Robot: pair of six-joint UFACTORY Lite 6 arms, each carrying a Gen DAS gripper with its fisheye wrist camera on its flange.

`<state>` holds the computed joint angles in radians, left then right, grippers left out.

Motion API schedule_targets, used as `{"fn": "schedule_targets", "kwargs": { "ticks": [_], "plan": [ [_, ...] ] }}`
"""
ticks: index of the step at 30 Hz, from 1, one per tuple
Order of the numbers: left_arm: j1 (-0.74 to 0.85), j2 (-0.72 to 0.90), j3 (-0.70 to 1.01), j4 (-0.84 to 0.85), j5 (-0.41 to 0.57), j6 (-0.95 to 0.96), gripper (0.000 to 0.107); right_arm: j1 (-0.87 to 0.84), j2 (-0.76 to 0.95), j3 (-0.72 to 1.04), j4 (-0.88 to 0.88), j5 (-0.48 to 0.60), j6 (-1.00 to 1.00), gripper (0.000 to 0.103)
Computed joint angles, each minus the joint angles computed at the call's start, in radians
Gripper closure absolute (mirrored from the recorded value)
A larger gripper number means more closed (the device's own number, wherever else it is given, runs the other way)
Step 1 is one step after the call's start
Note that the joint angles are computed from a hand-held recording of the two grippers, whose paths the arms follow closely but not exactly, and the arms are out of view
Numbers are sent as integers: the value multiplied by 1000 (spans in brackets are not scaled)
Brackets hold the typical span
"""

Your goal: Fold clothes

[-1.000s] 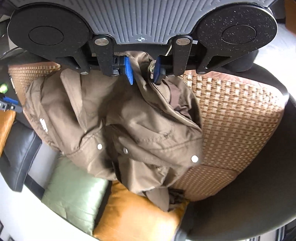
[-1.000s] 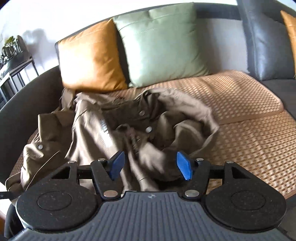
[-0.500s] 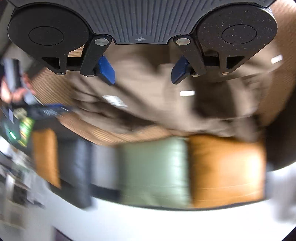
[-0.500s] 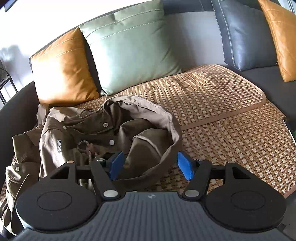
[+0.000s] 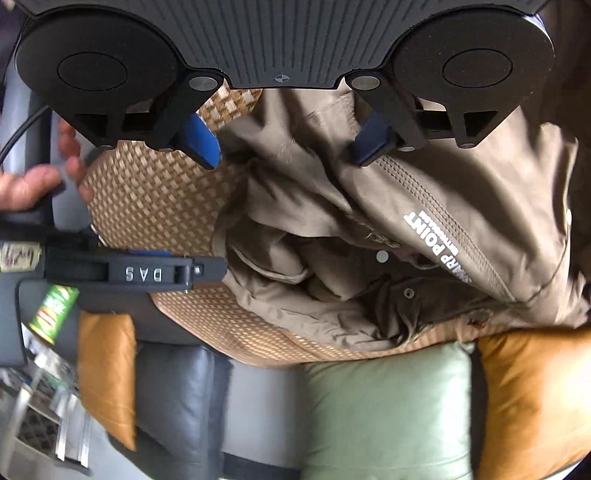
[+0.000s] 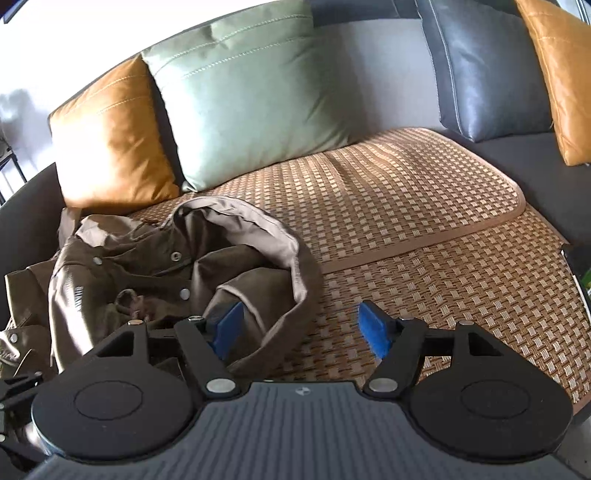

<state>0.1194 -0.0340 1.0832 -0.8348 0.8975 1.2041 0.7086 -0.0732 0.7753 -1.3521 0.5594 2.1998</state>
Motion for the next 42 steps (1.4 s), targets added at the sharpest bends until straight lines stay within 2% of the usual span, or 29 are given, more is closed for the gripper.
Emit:
{"fn": "schedule_targets", "kwargs": {
  "ticks": [1, 2, 3, 4, 6, 9, 13, 16, 20, 24, 25, 27, 28, 30, 34, 36, 38, 42],
  "plan": [
    [-10, 13, -1, 4, -25, 2, 19, -17, 9, -2, -18, -17, 14, 30],
    [-14, 23, 0, 13, -48, 17, 31, -32, 22, 0, -35, -33, 29, 30],
    [-18, 34, 0, 23, -70, 32, 51, -51, 38, 4, -57, -53, 49, 30],
    [-22, 44, 0, 32, -93, 46, 58, -67, 55, 10, -76, -73, 69, 30],
    [18, 76, 32, 18, -51, 75, 75, -98, 93, 26, -115, -110, 111, 30],
    [86, 120, 100, 7, 42, 66, 89, -134, 159, 63, -162, -151, 163, 30],
    [163, 113, 149, -4, 136, 94, 92, -144, 220, 125, -148, -166, 147, 30],
    [246, 114, 190, -11, 222, 147, 93, -143, 260, 196, -71, -161, 46, 30],
    [362, 130, 225, -9, 296, 212, 98, -160, 364, 357, 114, -159, -193, 30],
    [466, 199, 301, -9, 336, 225, 99, -172, 542, 602, 443, -128, -580, 32],
    [483, 224, 329, -7, 347, 217, 99, -176, 581, 659, 524, -113, -671, 35],
    [511, 270, 385, -8, 374, 202, 100, -164, 652, 774, 617, -30, -797, 66],
    [525, 286, 408, -12, 389, 201, 100, -161, 645, 789, 636, -15, -811, 93],
    [553, 317, 454, -19, 421, 199, 100, -154, 630, 810, 657, 8, -820, 94],
    [604, 384, 577, -39, 481, 184, 100, -138, 488, 777, 552, 29, -697, 96],
    [632, 417, 650, -55, 507, 170, 100, -132, 440, 821, 516, 72, -690, 96],
    [659, 452, 738, -81, 529, 152, 100, -116, 439, 928, 499, 144, -744, 96],
    [703, 530, 928, -134, 547, 117, 104, -91, 541, 1241, 487, 302, -937, 96]
  ]
}}
